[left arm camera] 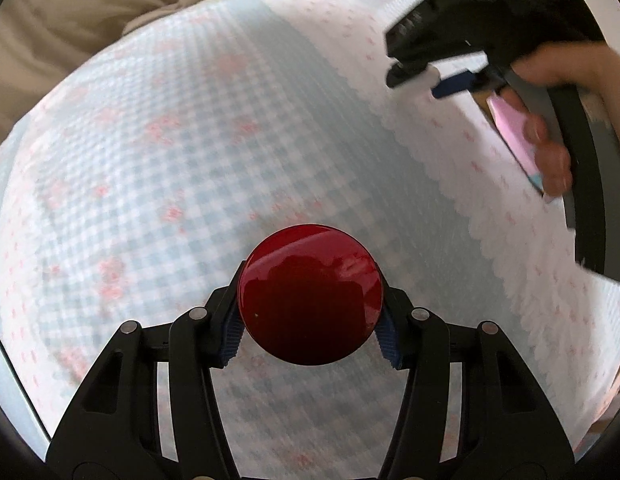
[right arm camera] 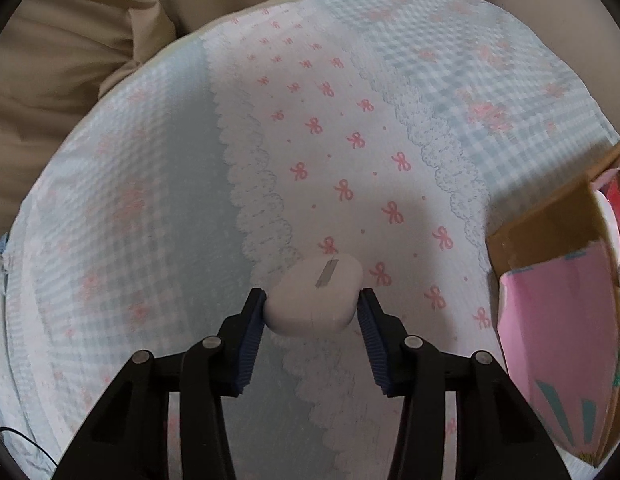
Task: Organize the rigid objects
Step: 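Carry the red-capped jar and white case into the box and release both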
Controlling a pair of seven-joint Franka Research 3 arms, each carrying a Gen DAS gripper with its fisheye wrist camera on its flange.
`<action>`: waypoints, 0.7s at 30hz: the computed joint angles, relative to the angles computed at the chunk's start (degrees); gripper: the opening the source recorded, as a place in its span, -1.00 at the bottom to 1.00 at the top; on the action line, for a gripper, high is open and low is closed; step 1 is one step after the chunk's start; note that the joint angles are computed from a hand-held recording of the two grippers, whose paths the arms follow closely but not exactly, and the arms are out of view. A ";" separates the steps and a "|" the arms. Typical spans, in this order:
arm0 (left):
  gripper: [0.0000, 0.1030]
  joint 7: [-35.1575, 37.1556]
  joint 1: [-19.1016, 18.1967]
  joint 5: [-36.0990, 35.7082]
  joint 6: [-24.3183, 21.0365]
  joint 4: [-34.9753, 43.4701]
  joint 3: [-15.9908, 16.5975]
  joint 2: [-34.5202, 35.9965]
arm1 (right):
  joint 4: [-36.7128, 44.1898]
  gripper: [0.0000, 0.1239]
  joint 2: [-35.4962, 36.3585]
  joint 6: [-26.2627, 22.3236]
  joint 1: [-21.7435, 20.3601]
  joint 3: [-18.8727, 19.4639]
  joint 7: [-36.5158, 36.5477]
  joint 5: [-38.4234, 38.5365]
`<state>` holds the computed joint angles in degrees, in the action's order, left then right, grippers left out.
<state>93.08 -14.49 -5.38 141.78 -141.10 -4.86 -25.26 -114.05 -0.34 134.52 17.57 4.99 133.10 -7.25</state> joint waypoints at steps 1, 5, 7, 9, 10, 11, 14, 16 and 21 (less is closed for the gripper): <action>-0.01 -0.57 0.26 0.11 -0.21 0.07 -0.11 -0.50 | -0.45 -0.31 -0.72 0.18 -0.06 -0.08 -0.49 0.43; -0.01 -2.46 0.58 0.43 -0.67 -0.56 -0.18 -3.34 | -3.10 -0.31 -4.45 0.87 -0.09 0.62 -0.84 1.03; -0.01 -3.16 0.54 0.82 -1.22 -0.79 -0.13 -4.72 | -4.30 -0.31 -6.13 1.26 -0.31 0.97 -1.44 1.63; -0.01 -3.95 0.43 1.21 -1.99 -1.08 -0.16 -6.30 | -4.68 -0.31 -7.20 1.51 -0.49 1.42 -1.51 2.12; -0.01 -4.34 0.35 1.32 -2.35 -1.09 -0.11 -7.03 | -4.44 -0.31 -7.34 1.55 -0.53 1.77 -1.22 2.17; -0.01 -4.88 0.18 1.36 -2.89 -1.16 -0.18 -8.05 | -4.96 -0.31 -8.50 1.43 -0.57 1.92 -1.28 2.44; -0.01 -5.77 -0.11 1.88 -4.39 0.39 -0.06 -9.21 | -6.07 -0.31 -11.80 0.89 -0.78 2.46 -1.63 3.56; -0.01 -6.13 -0.46 1.94 -5.78 2.31 0.04 -9.70 | -5.35 -0.31 -13.04 -0.22 -1.09 2.60 -2.43 4.53; -0.02 -5.54 -2.38 -0.70 -10.48 8.92 0.97 -8.71 | -4.31 -0.31 -18.80 -5.02 -2.12 2.43 -4.92 7.67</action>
<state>87.53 -16.87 -6.08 131.30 -132.19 -3.89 -33.97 -118.36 -19.14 129.50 15.45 7.42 128.18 0.42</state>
